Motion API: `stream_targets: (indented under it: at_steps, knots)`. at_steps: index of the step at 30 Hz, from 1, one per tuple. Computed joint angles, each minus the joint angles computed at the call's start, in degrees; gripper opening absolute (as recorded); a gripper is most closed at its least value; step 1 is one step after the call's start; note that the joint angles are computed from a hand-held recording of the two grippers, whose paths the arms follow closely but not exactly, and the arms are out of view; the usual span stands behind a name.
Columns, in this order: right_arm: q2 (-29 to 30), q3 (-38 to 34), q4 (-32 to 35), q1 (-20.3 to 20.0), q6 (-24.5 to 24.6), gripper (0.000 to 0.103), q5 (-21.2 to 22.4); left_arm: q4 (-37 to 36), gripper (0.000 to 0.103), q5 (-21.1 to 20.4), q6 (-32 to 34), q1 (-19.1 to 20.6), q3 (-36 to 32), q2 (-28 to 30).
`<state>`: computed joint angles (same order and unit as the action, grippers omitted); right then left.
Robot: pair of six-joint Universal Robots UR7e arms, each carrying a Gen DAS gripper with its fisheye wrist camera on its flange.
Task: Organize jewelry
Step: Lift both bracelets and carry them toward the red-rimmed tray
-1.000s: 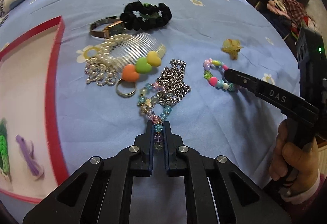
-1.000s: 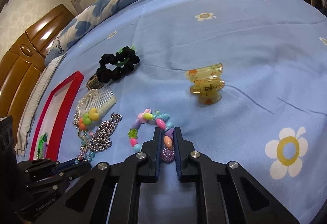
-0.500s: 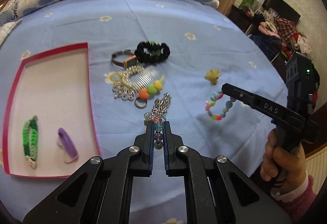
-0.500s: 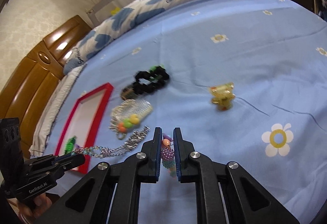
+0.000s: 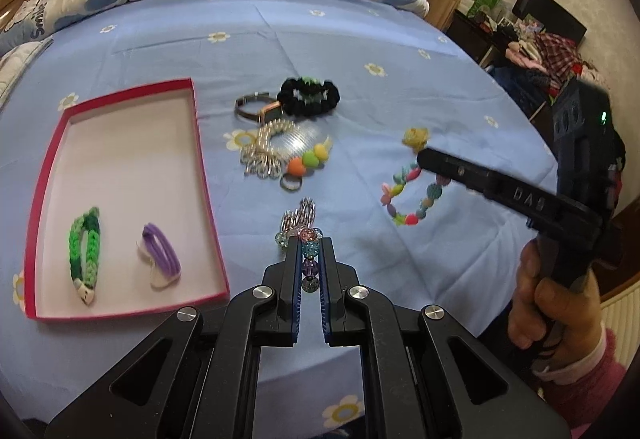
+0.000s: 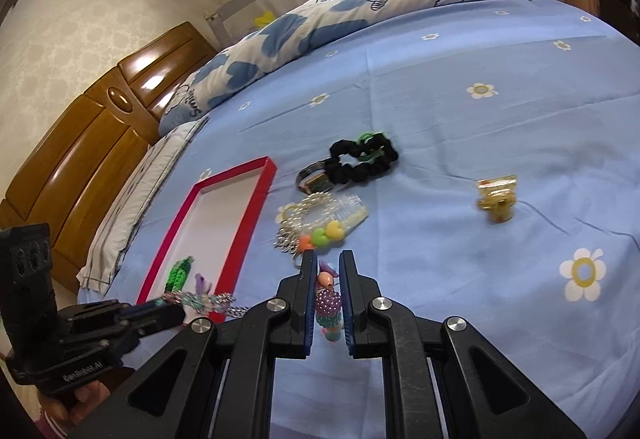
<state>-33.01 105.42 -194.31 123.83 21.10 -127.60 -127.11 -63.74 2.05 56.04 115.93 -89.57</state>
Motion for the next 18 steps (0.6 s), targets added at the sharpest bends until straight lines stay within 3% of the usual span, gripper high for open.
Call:
stream_targets:
  at_steps: [10, 16, 18]
  knots:
    - [0.3, 0.6, 0.1, -0.2, 0.8, 0.011, 0.3, 4.1, 0.01, 1.0, 0.2, 1.6, 2.4, -0.4]
    - [0.3, 1.1, -0.2, -0.3, 1.5, 0.011, 0.7, 1.8, 0.041, 2.0, 0.8, 2.7, 0.2, 4.3]
    - [0.2, 1.3, -0.3, -0.4, 1.7, 0.011, 0.7, 0.5, 0.043, 2.2, 1.2, 2.7, -0.4, 6.2]
